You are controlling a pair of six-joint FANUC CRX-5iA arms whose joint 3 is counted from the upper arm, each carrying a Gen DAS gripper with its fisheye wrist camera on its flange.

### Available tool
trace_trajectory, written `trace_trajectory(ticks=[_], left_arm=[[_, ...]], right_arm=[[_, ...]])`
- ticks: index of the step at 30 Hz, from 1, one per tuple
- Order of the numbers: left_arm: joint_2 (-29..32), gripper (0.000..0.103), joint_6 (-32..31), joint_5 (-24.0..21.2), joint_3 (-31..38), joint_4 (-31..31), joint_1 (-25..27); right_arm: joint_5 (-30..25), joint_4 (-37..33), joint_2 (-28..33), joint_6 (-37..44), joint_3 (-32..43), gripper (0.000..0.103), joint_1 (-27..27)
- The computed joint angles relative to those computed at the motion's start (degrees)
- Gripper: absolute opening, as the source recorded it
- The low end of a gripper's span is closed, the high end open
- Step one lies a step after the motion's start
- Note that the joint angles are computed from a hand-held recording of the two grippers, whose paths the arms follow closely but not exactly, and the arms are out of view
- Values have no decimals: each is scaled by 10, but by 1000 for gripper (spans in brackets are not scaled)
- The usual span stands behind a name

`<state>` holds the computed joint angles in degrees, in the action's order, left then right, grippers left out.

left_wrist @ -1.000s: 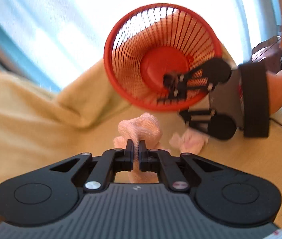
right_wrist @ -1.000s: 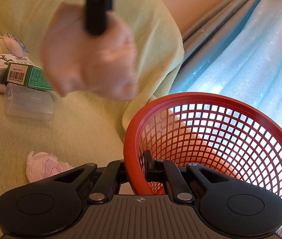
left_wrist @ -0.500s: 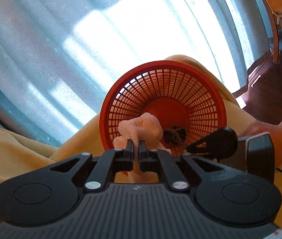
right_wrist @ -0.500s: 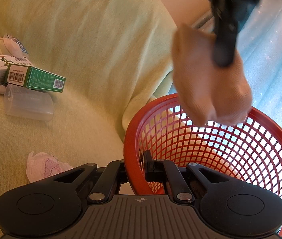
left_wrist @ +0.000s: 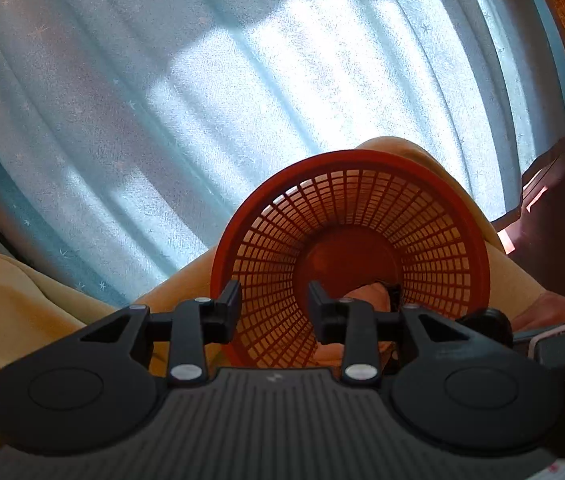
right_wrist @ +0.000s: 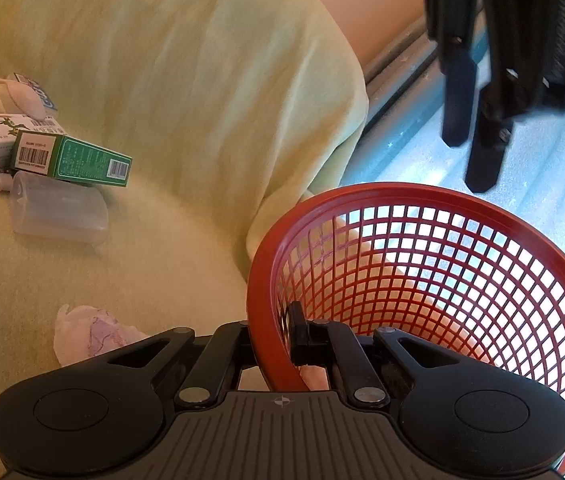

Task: Organize objects
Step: 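Carry the pink sock into the basket and open the left gripper, then move the left gripper to the crumpled tissue and grasp it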

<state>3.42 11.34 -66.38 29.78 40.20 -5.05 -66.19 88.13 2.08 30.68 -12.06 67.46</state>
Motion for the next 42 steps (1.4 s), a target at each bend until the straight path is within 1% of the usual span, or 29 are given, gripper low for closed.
trace_trajectory(ticks=[7,12,15,18,21,26,37,42], left_arm=[[-21,32,-4,-15,-22,-9,37],[-45,33,-14,-31,-61,-17,68],[-58,33,-31,-45,-90,-20,88],[-68,33,-62,-65,-116,-6,109],[-70,33,-75,-88,-131,1,123],[-68,33,-102,-117,-147,8,128],[-64,33,-146,-137,-193,38,125],[-52,33,-165,-155,-196,41,126]], right_arm=[[1,4,-4,3,-5,1,-1],[11,6,-9,-2,-10,1,-4],[18,9,-14,-1,-16,1,-6],[24,13,-20,-1,-23,1,-7],[28,15,-24,-2,-26,1,-8],[30,18,-25,-2,-28,1,-9],[40,25,-31,-7,-36,2,-14],[41,28,-32,-8,-38,1,-14]])
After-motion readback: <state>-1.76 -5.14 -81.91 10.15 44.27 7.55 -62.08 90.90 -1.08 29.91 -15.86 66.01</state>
